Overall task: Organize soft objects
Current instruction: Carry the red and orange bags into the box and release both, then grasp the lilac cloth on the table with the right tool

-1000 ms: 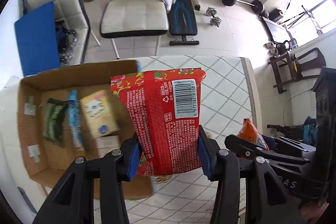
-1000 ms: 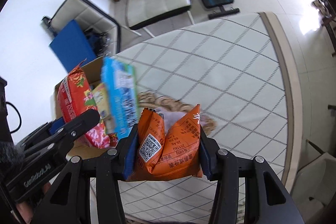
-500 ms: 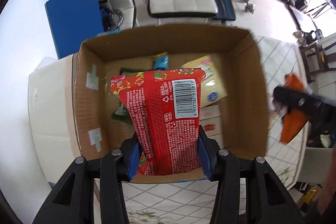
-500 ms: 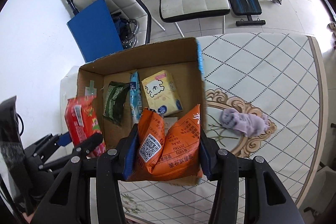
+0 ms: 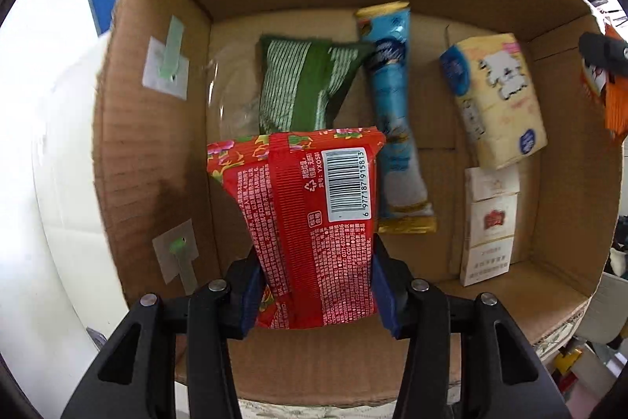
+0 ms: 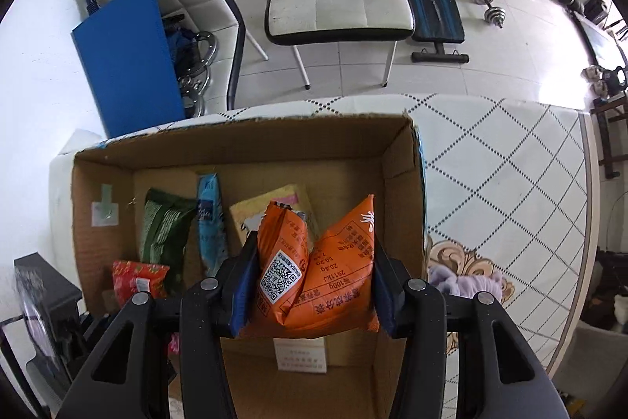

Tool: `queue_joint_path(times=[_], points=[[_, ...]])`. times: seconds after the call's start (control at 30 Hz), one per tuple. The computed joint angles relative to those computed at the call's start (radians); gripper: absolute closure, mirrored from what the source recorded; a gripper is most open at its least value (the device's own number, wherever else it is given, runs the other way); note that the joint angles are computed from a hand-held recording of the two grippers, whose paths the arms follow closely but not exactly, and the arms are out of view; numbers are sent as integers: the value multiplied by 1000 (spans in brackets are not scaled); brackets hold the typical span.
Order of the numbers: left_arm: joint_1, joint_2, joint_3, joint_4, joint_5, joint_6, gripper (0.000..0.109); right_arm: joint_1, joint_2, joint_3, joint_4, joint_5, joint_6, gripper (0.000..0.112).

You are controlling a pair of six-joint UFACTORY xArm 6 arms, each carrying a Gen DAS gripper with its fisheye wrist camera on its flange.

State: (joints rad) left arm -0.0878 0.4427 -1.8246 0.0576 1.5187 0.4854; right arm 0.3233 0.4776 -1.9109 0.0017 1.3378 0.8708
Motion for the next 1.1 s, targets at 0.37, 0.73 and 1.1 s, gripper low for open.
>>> queue_joint_path(times=[0.37,0.73,1.1], points=[[41,63,-162,-67,49,-22,43,7,30,-58,-28,44,8,36],[86,54,-247,-174,72,-100,16,59,-94,85,-26,17,14,16],[100,-140,-41,-212,-56,-71,15,156,-262,279,-64,-28,86,16]])
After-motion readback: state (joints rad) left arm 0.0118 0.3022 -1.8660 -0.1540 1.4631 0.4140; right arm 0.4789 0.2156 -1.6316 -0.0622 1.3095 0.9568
